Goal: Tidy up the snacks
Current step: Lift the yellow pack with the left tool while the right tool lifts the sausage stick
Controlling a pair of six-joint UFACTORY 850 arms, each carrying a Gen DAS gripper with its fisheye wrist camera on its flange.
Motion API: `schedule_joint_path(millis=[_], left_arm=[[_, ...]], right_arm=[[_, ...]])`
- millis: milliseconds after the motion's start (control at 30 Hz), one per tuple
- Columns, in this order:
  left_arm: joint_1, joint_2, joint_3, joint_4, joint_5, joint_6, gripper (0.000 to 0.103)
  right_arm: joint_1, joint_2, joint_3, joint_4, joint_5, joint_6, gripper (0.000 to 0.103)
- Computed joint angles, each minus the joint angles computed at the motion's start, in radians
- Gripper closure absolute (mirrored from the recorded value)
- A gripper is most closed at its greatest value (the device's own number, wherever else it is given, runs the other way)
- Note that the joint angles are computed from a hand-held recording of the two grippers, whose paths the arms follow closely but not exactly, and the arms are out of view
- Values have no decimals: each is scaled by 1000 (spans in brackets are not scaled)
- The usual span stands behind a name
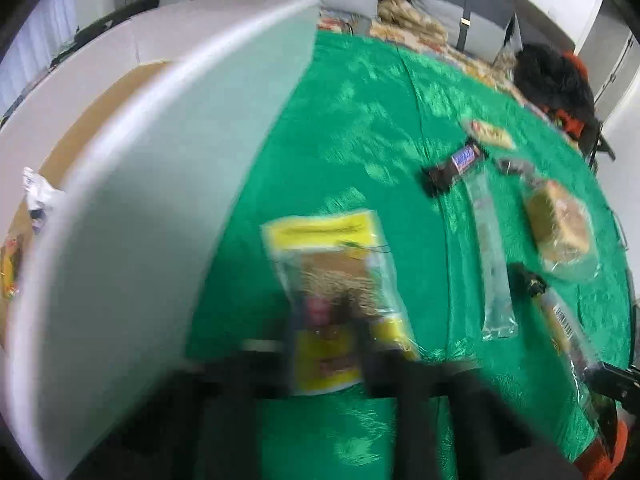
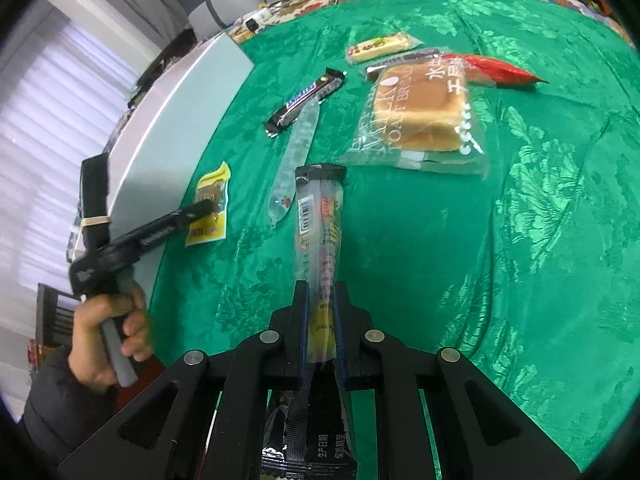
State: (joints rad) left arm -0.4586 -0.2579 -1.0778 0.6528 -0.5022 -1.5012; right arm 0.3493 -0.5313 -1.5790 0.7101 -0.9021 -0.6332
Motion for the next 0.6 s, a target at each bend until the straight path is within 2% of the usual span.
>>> schedule_joint_path(millis=[133,200,300,333,367,400,433,467,567,600], left_arm=[[-10,41,40,30,33,-34,103],[-16,62,70,75,81,-77,103],[-29,51,51,86,31,-56,101],[-27,47,42,67,18,-41,81],[-20,38,32,47,14,-32,45],[-10,37,35,31,52,-23,39],[-2,21,15,-21,55,19,28],[1,-13,-26,-59,16,61,23],[11,-137,-172,-175,-158,183,19],[17,-167,-198,-208,-184,197,16]], right_arm=[[-4,0,-8,6,0,5,92],[-5,4,-5,5,2,7,92],[-7,12,-1,0,1,2,91],[-6,14,1,-3,2,2,91],[-5,15,2,-3,1,0,91],[-4,16,4,-1,0,-4,91],[-2,15,5,0,0,-6,91],[0,14,5,5,0,-9,91],[3,13,6,29,-4,-18,91],[3,15,8,39,-5,-26,91]])
